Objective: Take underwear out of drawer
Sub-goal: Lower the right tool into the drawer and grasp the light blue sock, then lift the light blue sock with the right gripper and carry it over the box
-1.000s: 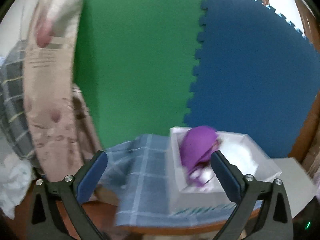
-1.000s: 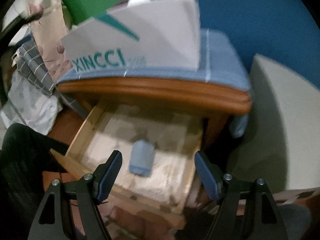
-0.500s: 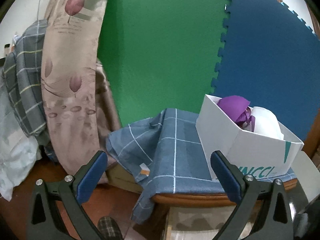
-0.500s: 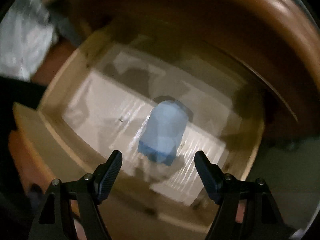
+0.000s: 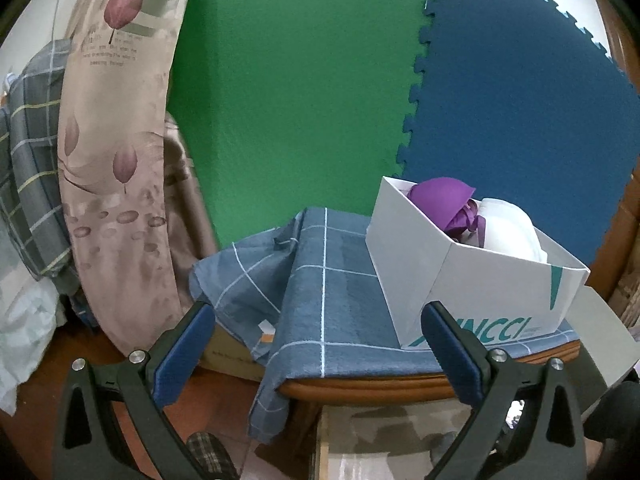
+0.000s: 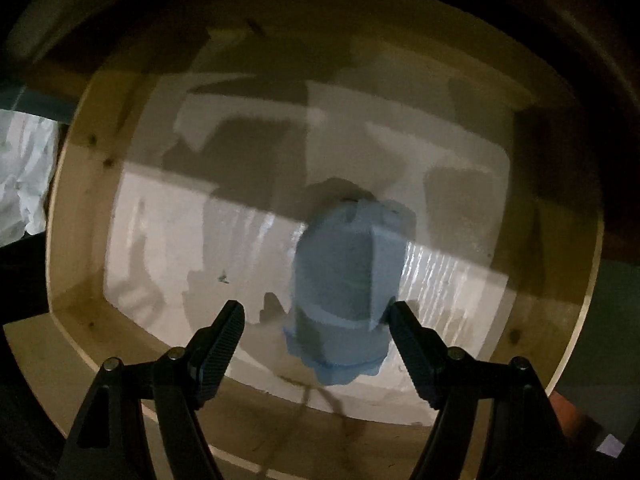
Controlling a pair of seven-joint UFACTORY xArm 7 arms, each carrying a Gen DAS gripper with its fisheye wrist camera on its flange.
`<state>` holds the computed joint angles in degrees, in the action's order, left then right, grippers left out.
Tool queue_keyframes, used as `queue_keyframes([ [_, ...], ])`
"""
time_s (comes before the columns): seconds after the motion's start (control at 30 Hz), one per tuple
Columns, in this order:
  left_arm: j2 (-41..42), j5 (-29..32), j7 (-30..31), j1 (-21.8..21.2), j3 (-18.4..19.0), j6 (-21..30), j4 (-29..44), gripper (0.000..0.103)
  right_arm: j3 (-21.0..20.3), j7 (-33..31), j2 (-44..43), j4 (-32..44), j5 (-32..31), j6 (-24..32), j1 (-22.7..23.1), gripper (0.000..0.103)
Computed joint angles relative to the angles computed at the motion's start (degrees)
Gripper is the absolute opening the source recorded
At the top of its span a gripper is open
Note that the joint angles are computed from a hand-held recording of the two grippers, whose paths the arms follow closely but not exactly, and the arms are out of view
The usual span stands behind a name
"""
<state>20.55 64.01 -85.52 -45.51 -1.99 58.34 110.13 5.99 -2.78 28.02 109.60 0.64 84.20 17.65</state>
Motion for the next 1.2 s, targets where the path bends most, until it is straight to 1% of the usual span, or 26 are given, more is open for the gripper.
queue_keyframes([
  [0.1, -0.2, -0.1, -0.2, 0.1, 0.0, -0.2, -0.3, 0.102, -0.1, 0.3, 1.8, 2.3, 0.3, 1.7, -0.2, 0.075],
  [0.13, -0.2, -0.2, -0.1, 0.2, -0.1, -0.2, -0.2, 0.102, -0.2, 0.0, 2.7, 3.3, -0.2, 1.7, 0.1, 0.07],
  [0.17, -0.1, -0.3, -0.1, 0.2, -0.1, -0.2, -0.2, 0.102, -0.5, -0.6, 3.2, 3.7, -1.8, 1.8, 0.7, 0.06],
  [0.23, 0.2, -0.3, 0.3, 0.1, -0.1, 0.0, 0.1, 0.102, -1.0, -1.2, 4.2, 4.5, -3.5, 2.6, 1.1, 0.048],
  [0.3, 0.5, -0.8, 1.1, 0.1, -0.1, 0.4, 0.6, 0.102, -0.9, -1.5, 4.9, 5.5, -3.1, 3.3, 0.9, 0.044],
  [0.33, 0.7, -0.9, 1.4, 0.0, 0.0, 0.5, 0.8, 0.102, -0.9, -2.6, 4.6, 5.3, -3.8, 3.2, 1.2, 0.04],
  [0.37, 0.9, -1.1, 1.8, -0.1, 0.0, 0.6, 1.0, 0.102, -0.8, -4.3, 3.1, 3.3, -4.9, 1.8, 1.5, 0.036],
  [0.5, 1.5, -1.5, 2.5, -0.6, 0.5, 1.7, 1.7, 0.102, -0.7, -6.1, -3.5, -5.6, -4.7, -3.1, 0.3, 0.033],
  [0.57, 1.9, -1.9, 2.8, -0.7, 0.6, 2.2, 2.2, 0.102, -0.6, -6.7, -8.4, -11.9, -4.6, -7.2, -0.5, 0.033],
  [0.63, 2.3, -2.1, 3.1, -0.8, 0.8, 2.4, 2.7, 0.102, -0.6, -6.6, -12.5, -16.2, -3.5, -10.3, -1.7, 0.033],
  [0.87, 5.5, -2.4, 7.4, -2.5, 2.0, 4.0, 6.6, 0.102, -0.6, -8.6, -24.5, -25.2, 1.2, -16.5, -5.3, 0.033],
  [0.97, 7.3, -2.7, 10.5, -3.6, 2.6, 4.4, 9.0, 0.102, -1.1, -10.7, -28.7, -27.3, 5.2, -18.5, -6.6, 0.033],
  [1.07, 9.0, -4.0, 13.4, -4.3, 3.3, 4.0, 11.1, 0.102, -1.0, -10.4, -32.6, -31.0, 6.0, -22.8, -7.0, 0.033],
  [1.2, 11.2, -6.0, 16.8, -5.2, 4.3, 3.0, 14.0, 0.102, -1.2, -9.9, -36.8, -31.9, 7.0, -24.4, -7.2, 0.033],
])
